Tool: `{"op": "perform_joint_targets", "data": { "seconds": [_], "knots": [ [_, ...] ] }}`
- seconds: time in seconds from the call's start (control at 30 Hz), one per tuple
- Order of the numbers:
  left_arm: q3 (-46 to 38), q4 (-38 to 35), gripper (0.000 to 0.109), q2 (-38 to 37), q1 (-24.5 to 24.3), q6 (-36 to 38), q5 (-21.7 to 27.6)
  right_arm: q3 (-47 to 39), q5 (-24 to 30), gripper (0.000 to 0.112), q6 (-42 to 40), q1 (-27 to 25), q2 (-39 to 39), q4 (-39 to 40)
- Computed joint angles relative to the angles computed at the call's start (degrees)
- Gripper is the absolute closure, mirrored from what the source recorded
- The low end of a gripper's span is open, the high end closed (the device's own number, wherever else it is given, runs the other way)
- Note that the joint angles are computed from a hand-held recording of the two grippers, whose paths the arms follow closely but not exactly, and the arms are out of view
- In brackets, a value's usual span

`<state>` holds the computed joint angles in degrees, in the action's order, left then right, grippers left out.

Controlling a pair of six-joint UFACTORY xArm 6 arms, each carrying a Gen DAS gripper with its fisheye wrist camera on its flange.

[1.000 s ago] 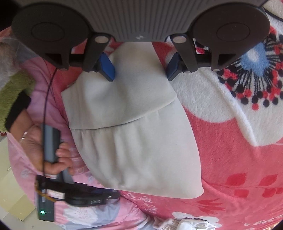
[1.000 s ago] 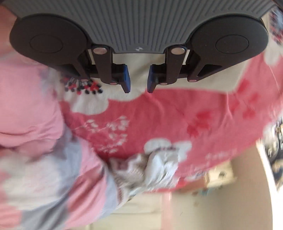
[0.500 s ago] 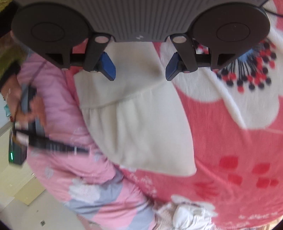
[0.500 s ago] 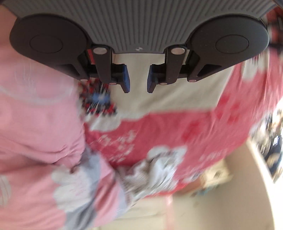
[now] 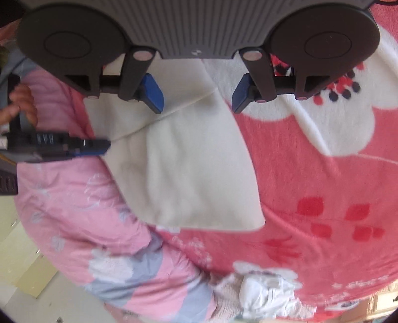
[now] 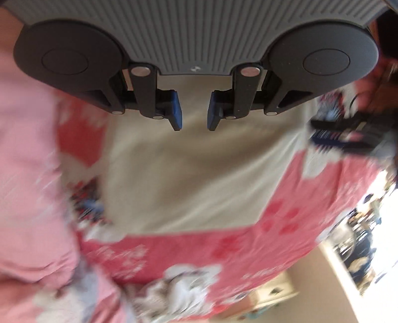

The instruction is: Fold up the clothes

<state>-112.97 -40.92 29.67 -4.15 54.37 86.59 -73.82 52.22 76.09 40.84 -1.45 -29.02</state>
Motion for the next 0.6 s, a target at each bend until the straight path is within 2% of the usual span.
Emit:
{"op": "perform_joint_targets", "data": {
  "seconds": [0.07, 0.13, 0.2, 0.33, 0.4, 0.47, 0.6],
  "knots": [
    [0.0, 0.9, 0.041, 1.0, -0.5, -1.5, 1.1, 0.4, -1.1, 0.093, -1.3, 0.5, 2.5, 1.9],
    [-1.7, 0.5, 0.041, 2.3, -0.3, -4.2, 2.6, 2.7, -4.1, 0.093, 3.9, 0.3, 2.6, -0.6],
    [-4.9, 0.4, 0.045, 3.7, 0.2, -5.7, 4.9, 3.0, -4.0, 0.093, 7.3, 0.0, 0.8, 0.0],
    [-10.4, -0.6, 0.044, 6.1, 2.1, -5.5, 11.4, 2.2, 5.5, 0.089, 15.7, 3.1, -3.5, -5.0],
    [-12.4, -0.5, 0.042, 7.4, 2.3, -6.5, 15.0, 5.1, 7.0, 0.084, 21.6, 3.2, -6.5, -5.6],
    [-9.7, 0.9, 0.042, 5.9, 1.6, -5.9, 14.6, 7.6, 7.5, 0.082, 26.5, 2.8, -8.0, -4.6],
    [-1.4, 3.4, 0.047, 0.9, -0.1, -3.4, 9.6, 14.5, -2.4, 0.079, 35.0, 0.0, -10.3, -3.8]
  ]
}}
